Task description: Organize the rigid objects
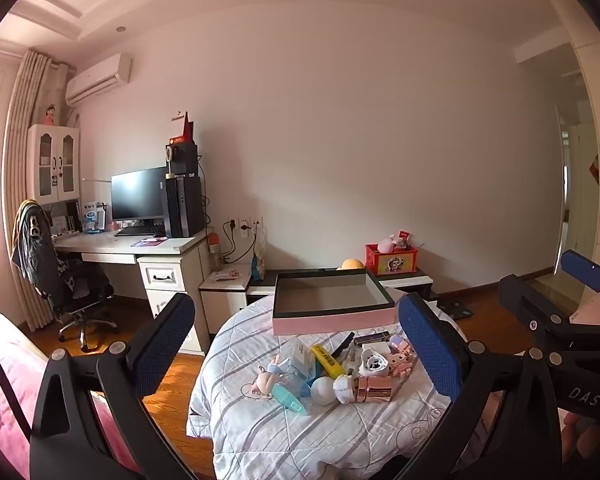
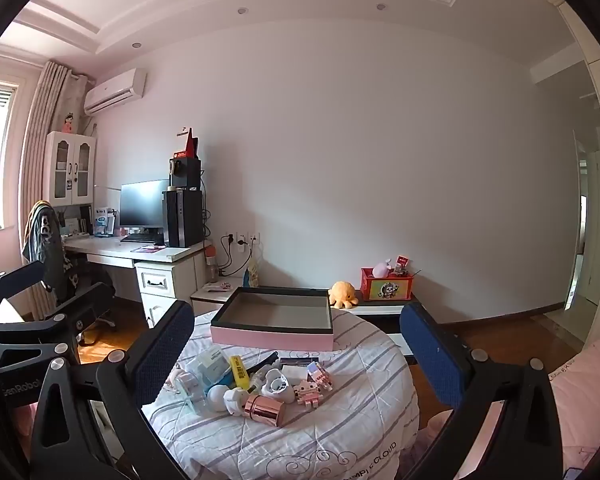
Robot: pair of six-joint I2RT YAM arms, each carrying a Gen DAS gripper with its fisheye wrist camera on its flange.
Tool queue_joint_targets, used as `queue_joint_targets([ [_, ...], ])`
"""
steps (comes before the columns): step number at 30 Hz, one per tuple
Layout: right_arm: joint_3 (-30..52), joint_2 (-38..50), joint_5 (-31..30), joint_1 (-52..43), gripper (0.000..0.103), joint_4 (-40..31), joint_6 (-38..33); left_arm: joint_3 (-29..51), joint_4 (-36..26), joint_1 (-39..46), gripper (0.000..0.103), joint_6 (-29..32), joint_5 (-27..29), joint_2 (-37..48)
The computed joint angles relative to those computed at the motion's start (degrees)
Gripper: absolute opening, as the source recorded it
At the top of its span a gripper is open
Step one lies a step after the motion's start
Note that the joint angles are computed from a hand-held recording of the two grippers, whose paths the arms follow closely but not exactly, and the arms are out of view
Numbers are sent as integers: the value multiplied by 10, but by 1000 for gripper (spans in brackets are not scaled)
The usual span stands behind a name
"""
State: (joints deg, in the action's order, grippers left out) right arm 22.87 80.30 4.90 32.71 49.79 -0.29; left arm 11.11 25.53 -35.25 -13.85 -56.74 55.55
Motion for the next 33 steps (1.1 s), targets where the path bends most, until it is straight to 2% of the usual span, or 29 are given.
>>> queue_joint_targets([
  [2, 0, 0, 0, 0, 103, 1, 1, 5, -20, 6, 103, -15, 7, -3],
  [7, 0, -5, 1, 0, 103, -7, -1, 1, -8, 20, 103, -2, 14, -2],
  [8, -1, -6, 1, 0, 103, -9, -1, -5, -11, -4, 103, -9, -8, -10],
  [12, 3, -4, 3, 0, 103, -12, -1, -7, -18, -9, 103, -7, -16, -18],
  [33, -1, -2, 10, 2, 103, -7, 2, 1, -1, -5, 103, -4, -13, 7],
])
